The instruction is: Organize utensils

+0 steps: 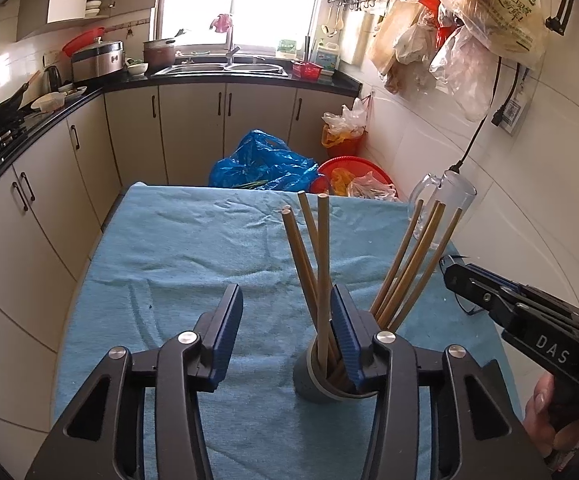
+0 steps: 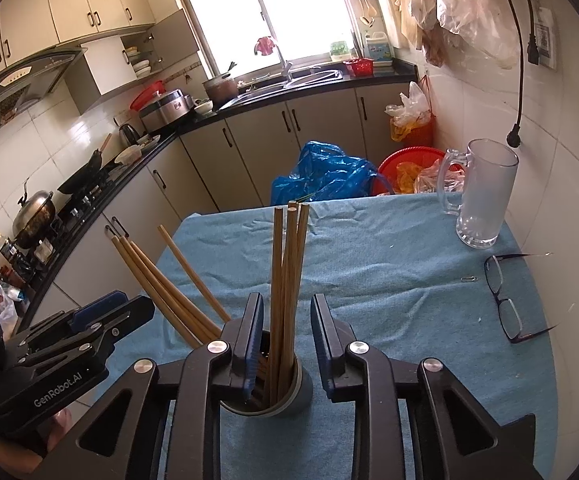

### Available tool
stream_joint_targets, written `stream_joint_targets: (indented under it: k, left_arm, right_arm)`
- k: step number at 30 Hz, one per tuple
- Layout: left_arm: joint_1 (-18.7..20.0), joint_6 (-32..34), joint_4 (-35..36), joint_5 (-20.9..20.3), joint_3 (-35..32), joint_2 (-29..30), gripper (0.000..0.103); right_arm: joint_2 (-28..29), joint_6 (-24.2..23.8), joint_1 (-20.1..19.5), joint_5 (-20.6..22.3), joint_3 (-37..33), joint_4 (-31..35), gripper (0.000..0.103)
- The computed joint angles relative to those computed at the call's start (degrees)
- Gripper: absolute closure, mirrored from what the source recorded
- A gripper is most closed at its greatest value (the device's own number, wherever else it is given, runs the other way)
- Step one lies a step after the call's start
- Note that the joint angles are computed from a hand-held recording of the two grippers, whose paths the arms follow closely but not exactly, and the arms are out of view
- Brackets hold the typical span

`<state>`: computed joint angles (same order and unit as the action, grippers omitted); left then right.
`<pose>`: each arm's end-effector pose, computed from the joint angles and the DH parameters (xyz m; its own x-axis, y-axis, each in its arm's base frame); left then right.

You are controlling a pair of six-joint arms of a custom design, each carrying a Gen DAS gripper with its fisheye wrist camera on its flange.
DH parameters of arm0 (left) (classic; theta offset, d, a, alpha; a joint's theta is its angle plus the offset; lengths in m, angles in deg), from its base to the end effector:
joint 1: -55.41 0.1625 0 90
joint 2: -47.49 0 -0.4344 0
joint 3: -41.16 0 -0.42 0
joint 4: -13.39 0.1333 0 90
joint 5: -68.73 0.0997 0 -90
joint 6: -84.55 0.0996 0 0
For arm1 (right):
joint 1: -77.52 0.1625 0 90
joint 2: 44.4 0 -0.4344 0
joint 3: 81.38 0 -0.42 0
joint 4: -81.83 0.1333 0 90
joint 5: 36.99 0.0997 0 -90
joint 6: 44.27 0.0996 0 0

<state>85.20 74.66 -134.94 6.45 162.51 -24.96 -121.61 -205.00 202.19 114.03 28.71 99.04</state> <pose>-0.3619 -0.4142 0.1895 -0.6455 0.6354 -0.4239 0.7565 0.6083 -0.2402 0.2674 -0.3055 0.2571 -0.8215 0.3838 0.4217 -0.1750 0.5341 -0.8271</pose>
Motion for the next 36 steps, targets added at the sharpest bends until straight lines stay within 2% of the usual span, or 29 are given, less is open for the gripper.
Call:
stream_joint_targets:
  k: [6, 11, 24, 30, 36]
  left_arm:
    - [0.00, -0.66, 0.03, 0.87, -0.11, 0.02, 0.050]
    - [-0.05, -0.86, -0.51, 1.39, 0.12, -0.28, 0.041]
    - [-0.58, -2.12, -0.66, 3.49, 0.36, -0.46, 0.032]
    - [-0.57, -3.51, 0.20, 4.80, 0.34, -0.87, 0.024]
    - [-1.44, -5.91, 1.75, 8.75, 0.71, -1.81, 0.016]
  right_arm:
    - [-0.57, -0.55, 0.68, 1.02, 0.04, -0.63, 0.069]
    - [-0.75, -0.86, 1.19, 1.69, 0.07, -0.98, 0.059]
    - [-0.59, 0.10, 1.81, 3.10, -0.33, -0.10, 0.053]
    - [-1.36, 0.46, 1.97, 4.18, -0.03, 0.23, 0.044]
    - [-0.89, 2.50, 2.76, 6.24, -0.55, 2.07, 0.033]
